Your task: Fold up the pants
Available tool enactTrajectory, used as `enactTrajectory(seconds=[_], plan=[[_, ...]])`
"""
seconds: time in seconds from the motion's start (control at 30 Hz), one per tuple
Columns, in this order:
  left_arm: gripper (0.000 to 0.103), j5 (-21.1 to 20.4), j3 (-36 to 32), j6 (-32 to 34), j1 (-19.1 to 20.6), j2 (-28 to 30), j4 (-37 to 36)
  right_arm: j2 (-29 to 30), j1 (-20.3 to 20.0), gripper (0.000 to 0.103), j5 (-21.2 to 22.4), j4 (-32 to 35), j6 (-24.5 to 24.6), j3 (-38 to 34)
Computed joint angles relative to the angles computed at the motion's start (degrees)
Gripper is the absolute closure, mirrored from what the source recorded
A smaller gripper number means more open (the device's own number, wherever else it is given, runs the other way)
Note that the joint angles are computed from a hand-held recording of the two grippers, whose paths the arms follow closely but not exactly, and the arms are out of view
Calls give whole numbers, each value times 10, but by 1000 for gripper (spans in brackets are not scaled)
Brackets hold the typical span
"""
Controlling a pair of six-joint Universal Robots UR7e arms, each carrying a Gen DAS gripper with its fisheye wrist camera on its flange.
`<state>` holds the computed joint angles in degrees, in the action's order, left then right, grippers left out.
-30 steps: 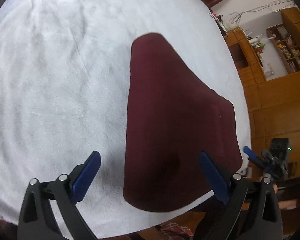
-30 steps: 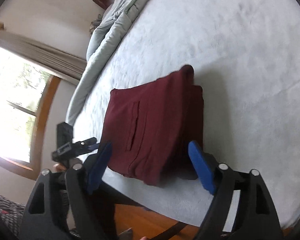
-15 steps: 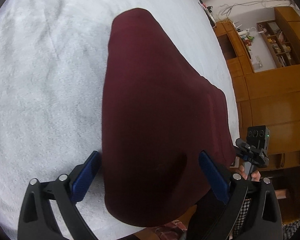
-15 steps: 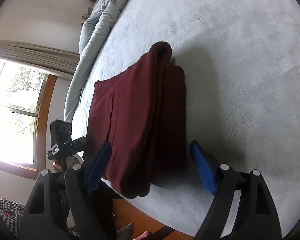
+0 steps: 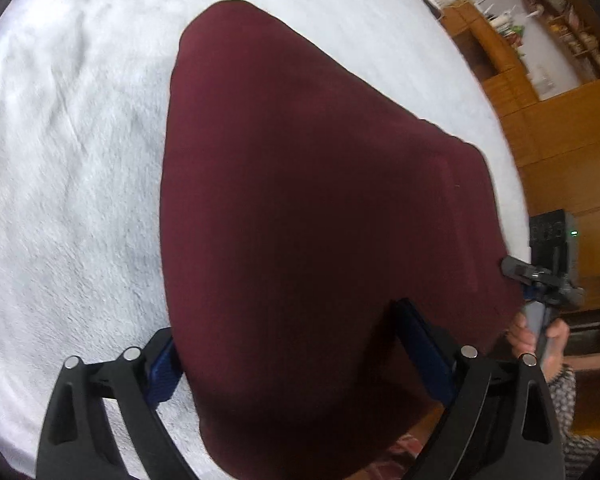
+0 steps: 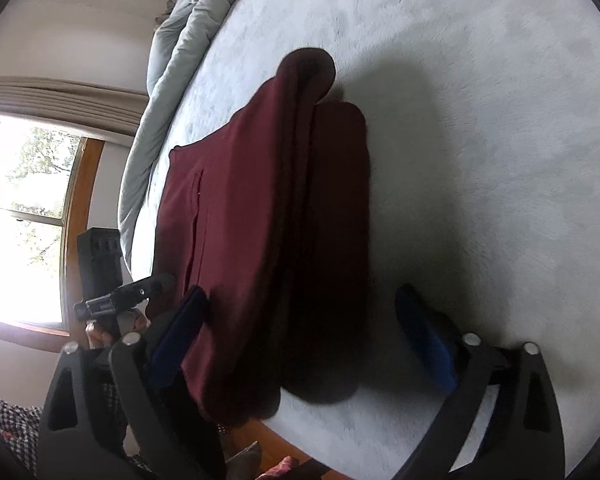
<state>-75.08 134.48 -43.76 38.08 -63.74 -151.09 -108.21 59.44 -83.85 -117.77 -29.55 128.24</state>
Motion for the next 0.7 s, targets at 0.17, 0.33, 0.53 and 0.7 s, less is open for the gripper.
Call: enactTrajectory(seconds=[0.17,0.33,0.53,0.7], plan=[[36,49,1,-32,-39,-7,26,2,44,39,-37,-43,-36,20],[63,80,7,-31,-66,-41,65,-28,68,64,-47,-47,-25,24],[69,73,6,-18,-93,-64,69,-79,85,67,-34,-3,-23,9],[69,49,12,4,-102,-56,28,-109,80,67,-39,15,-30,-8]])
